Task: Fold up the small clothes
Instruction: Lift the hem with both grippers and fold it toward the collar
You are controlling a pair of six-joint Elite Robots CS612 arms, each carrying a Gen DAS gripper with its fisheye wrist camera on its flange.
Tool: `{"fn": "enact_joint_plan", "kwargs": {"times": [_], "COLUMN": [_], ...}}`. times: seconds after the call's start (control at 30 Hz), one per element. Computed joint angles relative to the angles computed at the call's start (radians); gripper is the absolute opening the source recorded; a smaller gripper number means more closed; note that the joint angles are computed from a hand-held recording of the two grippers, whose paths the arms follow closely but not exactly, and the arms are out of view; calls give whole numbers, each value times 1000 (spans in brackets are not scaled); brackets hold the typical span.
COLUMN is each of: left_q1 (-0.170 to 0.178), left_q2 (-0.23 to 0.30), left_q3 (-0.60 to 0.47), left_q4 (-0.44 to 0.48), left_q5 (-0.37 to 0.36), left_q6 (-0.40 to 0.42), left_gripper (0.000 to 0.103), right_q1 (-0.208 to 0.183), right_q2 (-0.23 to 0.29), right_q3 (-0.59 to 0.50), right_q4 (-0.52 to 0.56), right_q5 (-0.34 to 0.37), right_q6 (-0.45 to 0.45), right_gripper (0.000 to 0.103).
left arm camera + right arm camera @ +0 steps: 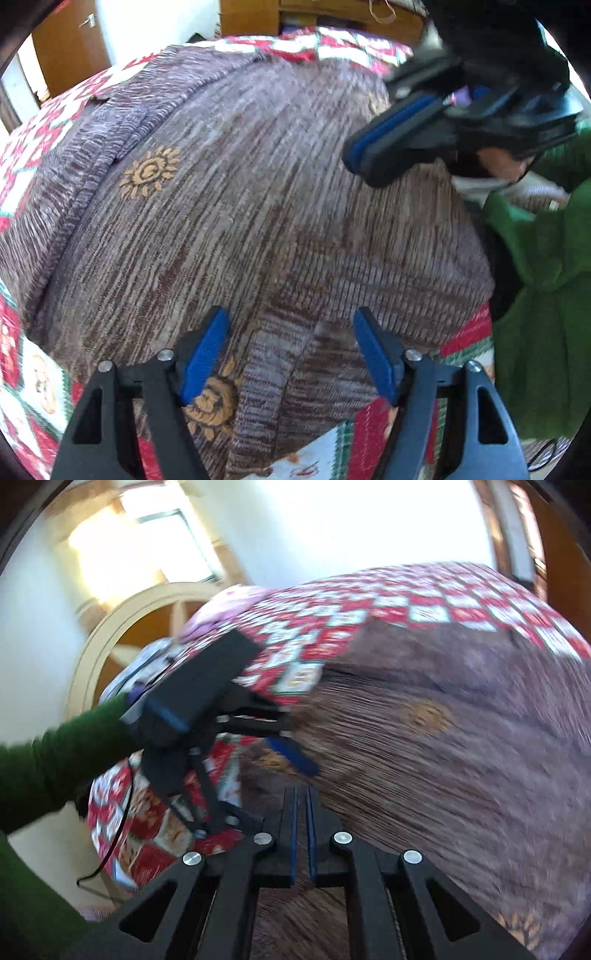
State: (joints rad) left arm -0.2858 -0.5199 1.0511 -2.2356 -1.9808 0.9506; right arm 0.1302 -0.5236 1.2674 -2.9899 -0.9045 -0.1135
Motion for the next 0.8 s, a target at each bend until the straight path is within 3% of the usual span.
{"fn": "enact_joint_plan", "kwargs": {"times": [0.1, 0.17, 0.23, 0.27, 0.3, 0.5, 0.67, 0.8], "left_q1": [1, -7, -18, -21, -21, -19, -17, -19], "left_q2": [2, -6, -32, -39, -48, -63, -68, -71], "left_q3": [6, 39, 110, 128, 148, 213, 239, 266], "left_q4": [-25, -98, -212, -236, -256, -419, -484, -551], "left_q5": [-22, 4, 53, 54, 47, 66, 71, 66], "left_q6": [-68, -92, -75, -68, -64, -137, -270, -379], "left_gripper": [74, 72, 57, 51, 39, 17, 12, 11], "right_q1": [-15, -24, -32, -37, -42, -78, -92, -126], "right_q2": [-2, -7, -20, -25, -30, -52, -72, -114], "right_q3": [27, 47, 81, 92, 104, 167, 207, 275], "right_q4": [-29, -44, -76, -91, -108, -225, -283, -284], "right_q5": [-22, -33, -69, -79, -85, -108, -156, -187], "right_q6": [93, 135, 166, 184, 202, 325, 384, 434], "right_gripper": [5, 5, 5, 5, 5, 5, 5, 6]}}
